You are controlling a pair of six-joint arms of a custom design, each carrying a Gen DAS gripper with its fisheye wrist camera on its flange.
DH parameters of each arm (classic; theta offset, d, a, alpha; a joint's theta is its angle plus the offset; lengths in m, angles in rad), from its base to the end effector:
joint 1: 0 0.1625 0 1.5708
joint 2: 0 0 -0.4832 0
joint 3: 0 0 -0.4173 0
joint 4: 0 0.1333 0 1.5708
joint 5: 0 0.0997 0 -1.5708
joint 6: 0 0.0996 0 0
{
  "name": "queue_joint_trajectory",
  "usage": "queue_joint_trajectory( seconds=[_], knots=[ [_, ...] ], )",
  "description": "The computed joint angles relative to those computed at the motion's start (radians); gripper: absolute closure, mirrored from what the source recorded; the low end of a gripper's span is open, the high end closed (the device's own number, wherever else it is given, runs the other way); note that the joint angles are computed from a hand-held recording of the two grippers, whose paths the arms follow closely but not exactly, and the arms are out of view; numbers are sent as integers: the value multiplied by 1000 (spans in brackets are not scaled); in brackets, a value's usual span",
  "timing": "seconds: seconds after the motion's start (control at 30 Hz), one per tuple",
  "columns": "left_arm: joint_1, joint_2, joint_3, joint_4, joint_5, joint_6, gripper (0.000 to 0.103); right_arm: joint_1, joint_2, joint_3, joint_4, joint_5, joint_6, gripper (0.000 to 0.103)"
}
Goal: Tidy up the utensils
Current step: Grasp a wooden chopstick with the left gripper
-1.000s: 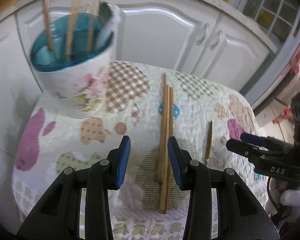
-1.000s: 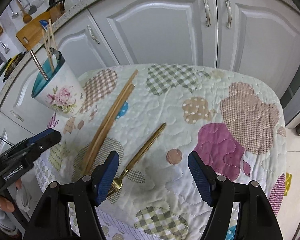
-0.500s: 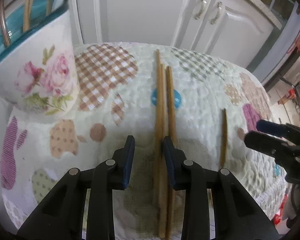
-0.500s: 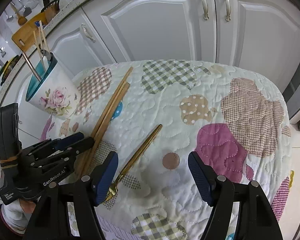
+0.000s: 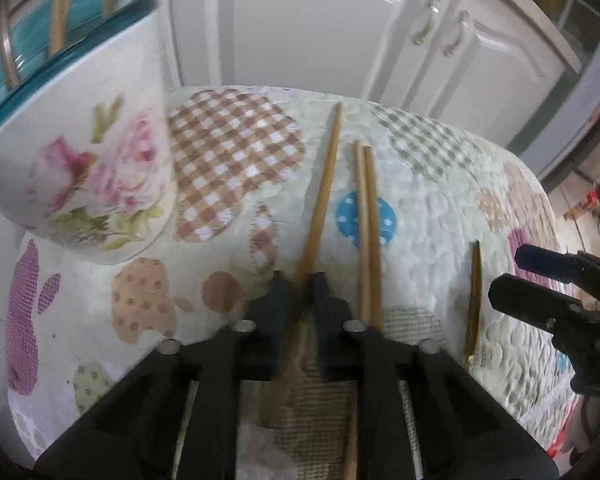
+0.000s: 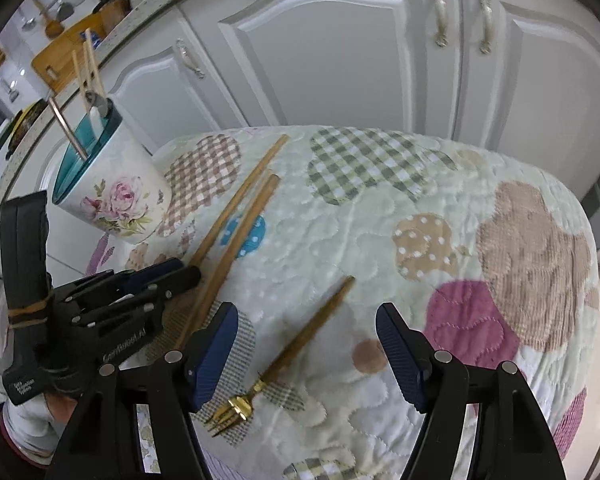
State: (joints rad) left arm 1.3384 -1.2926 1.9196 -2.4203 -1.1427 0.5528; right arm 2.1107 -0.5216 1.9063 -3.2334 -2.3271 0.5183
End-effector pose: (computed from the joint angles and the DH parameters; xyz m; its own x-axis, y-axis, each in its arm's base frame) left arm 0.0346 -0.6123 0.3159 -0.6534 0.6008 -0.4605 0.6671 0.7446 0.0248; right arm 0.3703 -0.4915 -0.0491 -0.8709 0.2241 0.4373 -0.0724 0.8218 -0.5652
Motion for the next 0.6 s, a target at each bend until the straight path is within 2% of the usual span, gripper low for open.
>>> queue_joint_trajectory(
  seconds=[0.07, 0.1, 0.27, 0.47, 0.6],
  knots=[
    [15, -4, -19, 29, -20, -20, 95, -8, 5, -19, 6, 15, -24, 50],
    [18, -9, -20, 28, -16, -21, 95, -14, 7, -29, 11, 23, -33, 51],
    [36, -42, -24, 60, -11, -26, 96, -42, 40, -119, 54, 51, -93, 51],
    [41, -85, -1, 93, -21, -13, 96, -72, 89, -223, 160, 42, -116, 51],
    [47, -102, 7, 115, -24, -18, 96, -57, 95, -220, 174, -20, -163, 51]
  ],
)
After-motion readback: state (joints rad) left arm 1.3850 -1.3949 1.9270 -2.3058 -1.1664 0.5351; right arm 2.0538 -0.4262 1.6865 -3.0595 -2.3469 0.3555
